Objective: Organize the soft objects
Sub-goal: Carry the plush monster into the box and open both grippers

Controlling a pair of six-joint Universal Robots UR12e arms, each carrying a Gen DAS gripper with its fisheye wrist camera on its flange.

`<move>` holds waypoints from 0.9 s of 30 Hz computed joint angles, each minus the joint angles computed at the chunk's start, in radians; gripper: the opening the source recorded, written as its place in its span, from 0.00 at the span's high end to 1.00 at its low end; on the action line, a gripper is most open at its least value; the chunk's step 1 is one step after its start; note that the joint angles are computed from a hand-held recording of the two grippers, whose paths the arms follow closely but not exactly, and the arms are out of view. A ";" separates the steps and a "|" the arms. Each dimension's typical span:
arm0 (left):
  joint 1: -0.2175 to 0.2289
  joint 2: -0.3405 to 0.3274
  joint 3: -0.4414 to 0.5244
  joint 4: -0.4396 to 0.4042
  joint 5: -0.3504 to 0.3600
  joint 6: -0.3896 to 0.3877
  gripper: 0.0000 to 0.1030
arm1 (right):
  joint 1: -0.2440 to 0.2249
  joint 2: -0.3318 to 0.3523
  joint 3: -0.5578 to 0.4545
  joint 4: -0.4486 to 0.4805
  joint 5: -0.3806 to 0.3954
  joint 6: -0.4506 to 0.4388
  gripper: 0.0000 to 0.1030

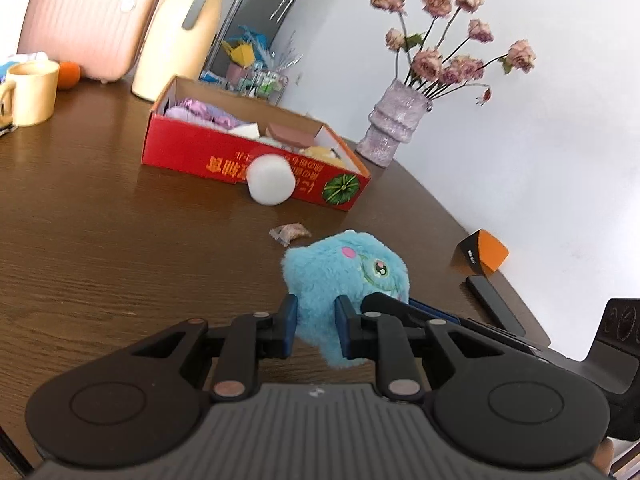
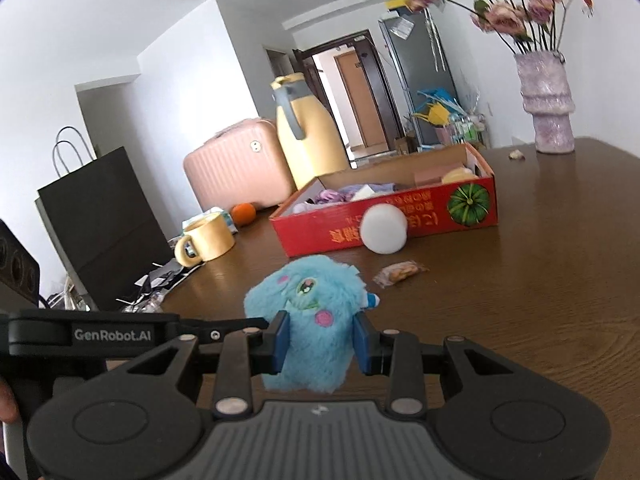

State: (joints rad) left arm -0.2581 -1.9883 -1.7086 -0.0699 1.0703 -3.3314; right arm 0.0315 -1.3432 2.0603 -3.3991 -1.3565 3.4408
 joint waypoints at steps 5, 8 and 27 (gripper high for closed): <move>0.006 0.006 -0.008 0.024 -0.019 -0.005 0.80 | 0.012 -0.014 0.003 -0.008 -0.021 -0.008 0.68; 0.004 -0.004 0.012 0.029 -0.022 -0.002 0.80 | 0.011 -0.013 -0.007 -0.006 -0.030 -0.012 0.68; -0.013 -0.534 1.015 -0.566 -0.024 -0.023 0.81 | -0.096 0.342 -0.663 0.369 0.025 -0.191 0.71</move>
State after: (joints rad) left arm -0.2713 -2.5227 -0.6939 -0.6361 1.0460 -3.3541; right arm -0.0645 -1.0014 1.3977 -3.0299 -1.3320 3.2500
